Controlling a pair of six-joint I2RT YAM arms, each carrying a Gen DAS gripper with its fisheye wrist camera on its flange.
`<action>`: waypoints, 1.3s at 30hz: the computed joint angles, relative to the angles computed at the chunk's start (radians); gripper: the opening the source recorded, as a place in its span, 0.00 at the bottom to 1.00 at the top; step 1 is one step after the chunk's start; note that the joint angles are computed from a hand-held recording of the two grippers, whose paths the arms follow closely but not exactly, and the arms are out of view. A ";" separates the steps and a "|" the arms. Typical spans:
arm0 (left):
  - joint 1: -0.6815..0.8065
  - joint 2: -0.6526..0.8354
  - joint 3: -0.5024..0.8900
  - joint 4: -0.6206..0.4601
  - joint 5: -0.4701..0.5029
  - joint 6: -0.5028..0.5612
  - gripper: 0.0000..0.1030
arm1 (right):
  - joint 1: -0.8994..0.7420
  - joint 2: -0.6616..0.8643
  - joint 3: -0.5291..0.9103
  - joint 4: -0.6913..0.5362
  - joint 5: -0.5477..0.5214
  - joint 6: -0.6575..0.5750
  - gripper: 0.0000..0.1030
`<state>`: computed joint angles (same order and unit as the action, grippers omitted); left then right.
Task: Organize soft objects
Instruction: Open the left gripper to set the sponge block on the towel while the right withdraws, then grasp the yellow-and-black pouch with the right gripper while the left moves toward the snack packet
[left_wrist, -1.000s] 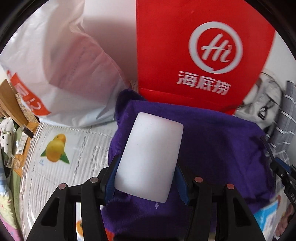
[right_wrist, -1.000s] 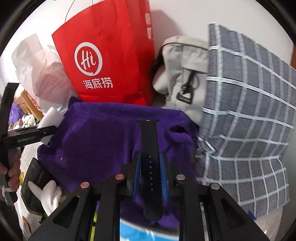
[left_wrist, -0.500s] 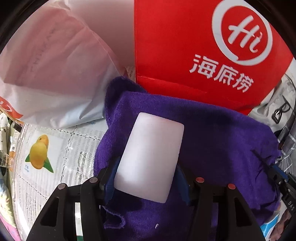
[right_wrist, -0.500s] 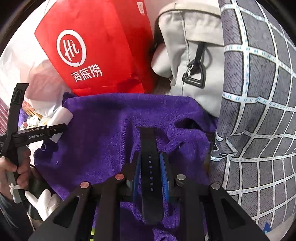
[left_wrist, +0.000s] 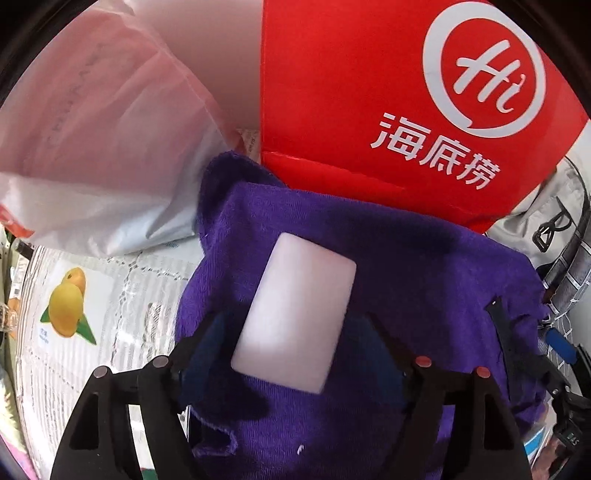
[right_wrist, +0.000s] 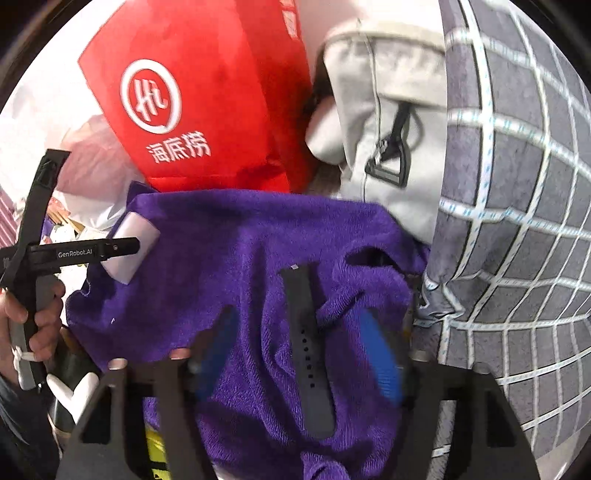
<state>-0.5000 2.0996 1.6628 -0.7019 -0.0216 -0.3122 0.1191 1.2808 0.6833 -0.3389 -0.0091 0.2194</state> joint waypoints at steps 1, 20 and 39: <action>-0.001 -0.010 -0.010 -0.002 -0.001 -0.002 0.73 | 0.007 -0.026 -0.004 -0.013 0.008 0.000 0.71; -0.071 -0.729 -0.596 -0.021 -0.132 -0.052 0.73 | 0.684 -0.538 -0.018 -0.517 0.506 0.563 0.74; -0.154 -1.186 -0.964 -0.120 -0.172 -0.071 0.73 | 1.316 -0.138 0.036 -0.664 0.676 1.185 0.68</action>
<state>-0.6543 0.9138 0.6988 -0.8215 -0.1932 -0.3828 1.4354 1.1428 0.7191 -1.0034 0.6672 1.4042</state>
